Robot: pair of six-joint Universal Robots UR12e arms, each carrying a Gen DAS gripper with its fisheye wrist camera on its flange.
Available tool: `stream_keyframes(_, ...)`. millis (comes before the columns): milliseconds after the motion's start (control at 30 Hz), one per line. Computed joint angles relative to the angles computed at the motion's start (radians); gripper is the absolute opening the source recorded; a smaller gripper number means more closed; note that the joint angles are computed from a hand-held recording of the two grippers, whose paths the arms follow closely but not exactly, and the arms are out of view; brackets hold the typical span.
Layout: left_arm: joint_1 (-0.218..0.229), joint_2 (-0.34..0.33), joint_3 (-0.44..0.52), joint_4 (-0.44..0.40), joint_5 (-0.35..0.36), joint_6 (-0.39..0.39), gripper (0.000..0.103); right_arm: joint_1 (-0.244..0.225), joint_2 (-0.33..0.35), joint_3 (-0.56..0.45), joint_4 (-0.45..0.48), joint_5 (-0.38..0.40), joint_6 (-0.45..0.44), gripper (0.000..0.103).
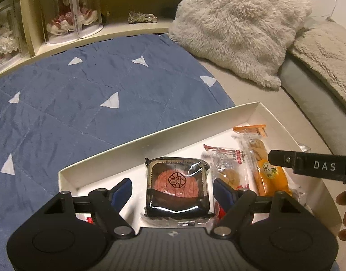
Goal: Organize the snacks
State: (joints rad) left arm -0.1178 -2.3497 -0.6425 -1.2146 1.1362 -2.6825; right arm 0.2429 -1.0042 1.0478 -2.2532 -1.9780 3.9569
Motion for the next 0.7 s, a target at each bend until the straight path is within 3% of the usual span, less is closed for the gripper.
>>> stream_keyframes(167,0.007,0.030,-0.035,0.016,0.003,0.001,0.084,0.008,-0.008,0.007,-0.016,0.011,-0.016,0.065)
stream_keyframes(400,0.026,0.090,-0.112,0.056,-0.001,-0.010,0.085,0.035,-0.019,0.012,-0.023,-0.035,-0.034,0.072)
stream_keyframes(567,0.041,0.134,-0.172,0.100,0.005,-0.038,0.092,0.058,-0.027,0.011,-0.012,-0.080,-0.035,0.082)
stream_keyframes(700,0.054,0.168,-0.211,0.117,0.004,-0.044,0.099,0.076,-0.033,0.007,-0.016,-0.115,-0.038,0.085)
